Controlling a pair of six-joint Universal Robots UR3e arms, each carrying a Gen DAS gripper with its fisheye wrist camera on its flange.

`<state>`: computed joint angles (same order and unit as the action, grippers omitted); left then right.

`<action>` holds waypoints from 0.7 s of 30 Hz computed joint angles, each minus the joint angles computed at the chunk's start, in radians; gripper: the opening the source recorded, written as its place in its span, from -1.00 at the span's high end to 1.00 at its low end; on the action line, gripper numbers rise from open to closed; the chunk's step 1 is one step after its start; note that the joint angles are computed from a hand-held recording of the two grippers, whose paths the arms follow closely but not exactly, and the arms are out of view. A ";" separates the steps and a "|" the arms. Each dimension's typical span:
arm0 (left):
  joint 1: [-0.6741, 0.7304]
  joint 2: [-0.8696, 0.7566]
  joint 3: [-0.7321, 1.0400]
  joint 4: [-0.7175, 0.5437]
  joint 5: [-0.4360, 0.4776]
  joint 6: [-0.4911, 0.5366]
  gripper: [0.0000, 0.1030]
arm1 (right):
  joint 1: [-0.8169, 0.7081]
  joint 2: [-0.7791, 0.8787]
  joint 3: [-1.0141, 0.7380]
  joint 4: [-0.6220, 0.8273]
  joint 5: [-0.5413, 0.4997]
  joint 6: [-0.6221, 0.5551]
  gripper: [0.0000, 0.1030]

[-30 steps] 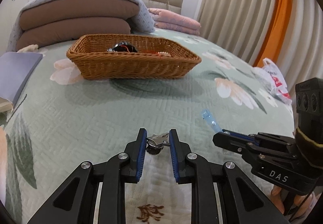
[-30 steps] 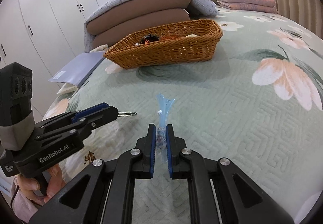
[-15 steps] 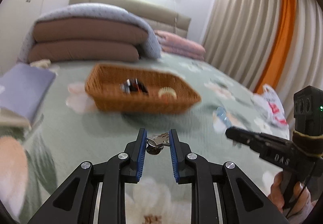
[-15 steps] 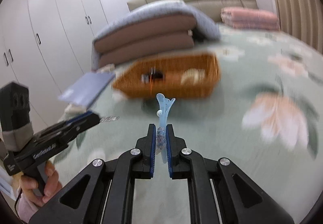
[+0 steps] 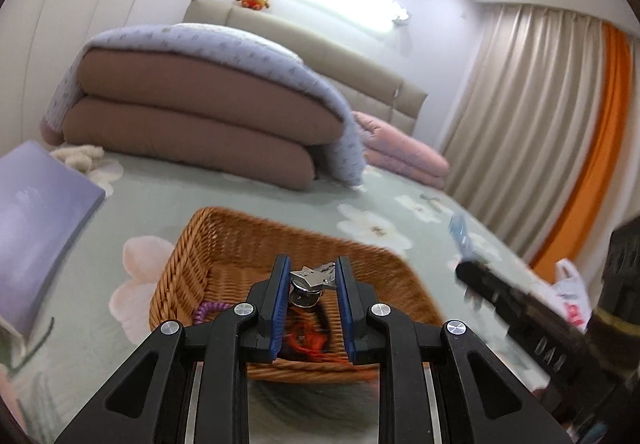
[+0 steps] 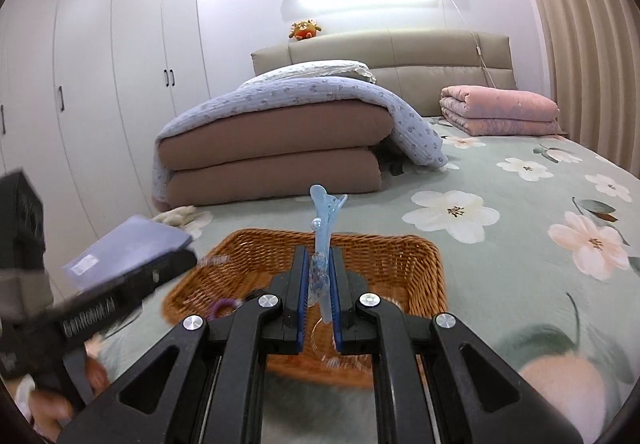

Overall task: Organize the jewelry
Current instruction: 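Carry the key and blue hair clip over the basket with both grippers, then open both grippers to drop the key and clip into the basket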

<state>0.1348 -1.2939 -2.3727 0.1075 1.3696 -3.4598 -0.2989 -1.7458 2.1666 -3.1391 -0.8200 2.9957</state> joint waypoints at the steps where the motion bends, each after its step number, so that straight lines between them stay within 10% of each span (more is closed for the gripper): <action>1: -0.007 -0.039 -0.010 0.038 0.011 0.012 0.55 | 0.015 0.050 -0.002 -0.055 -0.019 0.017 0.79; 21: -0.086 -0.237 0.010 0.179 0.159 0.058 0.54 | 0.097 0.202 -0.040 -0.043 -0.133 -0.043 0.78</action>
<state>0.0491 -1.5310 -2.3627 0.2864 1.5286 -3.4017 -0.2019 -1.5434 2.1265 -3.1823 -0.9529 2.9531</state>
